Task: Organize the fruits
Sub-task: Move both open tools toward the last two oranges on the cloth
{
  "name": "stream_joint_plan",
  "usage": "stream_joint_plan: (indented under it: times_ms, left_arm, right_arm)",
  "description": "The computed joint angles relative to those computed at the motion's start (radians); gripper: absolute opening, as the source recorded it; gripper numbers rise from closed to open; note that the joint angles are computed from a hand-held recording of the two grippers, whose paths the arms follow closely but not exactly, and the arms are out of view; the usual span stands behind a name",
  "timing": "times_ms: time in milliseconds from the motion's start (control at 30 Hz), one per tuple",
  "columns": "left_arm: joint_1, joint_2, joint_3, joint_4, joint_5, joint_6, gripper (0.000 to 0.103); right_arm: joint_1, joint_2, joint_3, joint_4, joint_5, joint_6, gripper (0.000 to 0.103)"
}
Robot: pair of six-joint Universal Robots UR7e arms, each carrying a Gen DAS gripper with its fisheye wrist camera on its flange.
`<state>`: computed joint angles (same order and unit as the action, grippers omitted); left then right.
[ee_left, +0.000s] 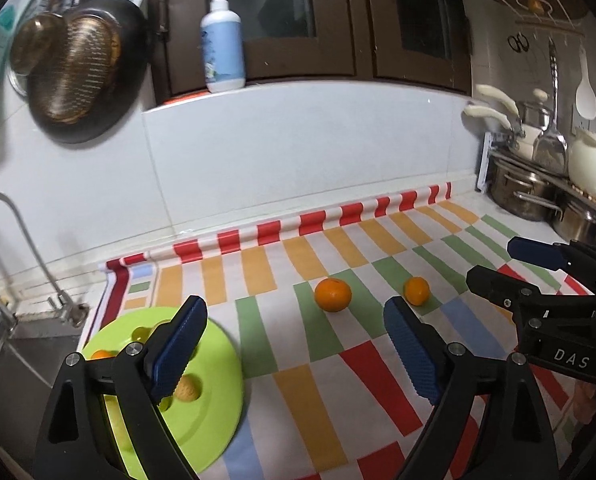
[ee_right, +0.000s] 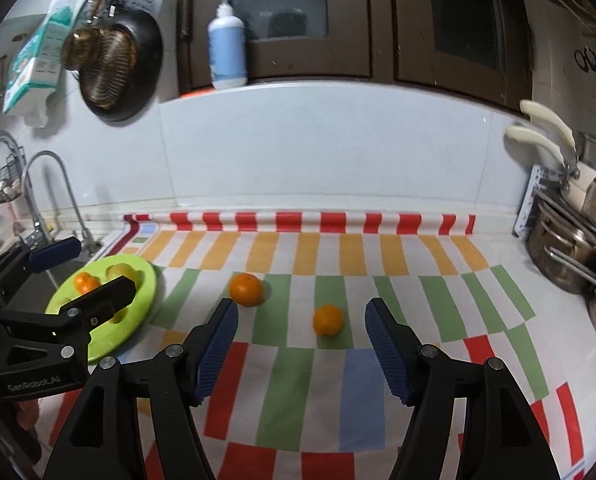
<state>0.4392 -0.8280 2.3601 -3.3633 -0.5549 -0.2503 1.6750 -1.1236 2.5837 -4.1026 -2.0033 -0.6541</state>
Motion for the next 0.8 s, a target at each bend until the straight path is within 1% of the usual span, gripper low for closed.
stream_joint_plan:
  times_ms: [133, 233, 400, 567, 800]
  left_arm:
    - [0.041, 0.041, -0.034, -0.062, -0.042, 0.082, 0.091]
    - [0.07, 0.068, -0.064, -0.074, -0.068, 0.127, 0.091]
    - [0.121, 0.1, -0.117, -0.059, -0.11, 0.172, 0.09]
    - [0.167, 0.134, -0.174, -0.028, -0.146, 0.207, 0.09]
    - [0.214, 0.174, -0.234, 0.007, -0.177, 0.24, 0.089]
  right_arm:
    - [-0.025, 0.024, -0.022, 0.006, -0.005, -0.011, 0.067]
    - [-0.045, 0.034, -0.037, 0.024, -0.001, -0.012, 0.067]
    - [-0.08, 0.058, -0.066, 0.048, 0.004, -0.01, 0.067]
    - [-0.113, 0.071, -0.101, 0.097, 0.018, 0.003, 0.067]
    - [-0.147, 0.092, -0.143, 0.15, 0.025, 0.009, 0.066]
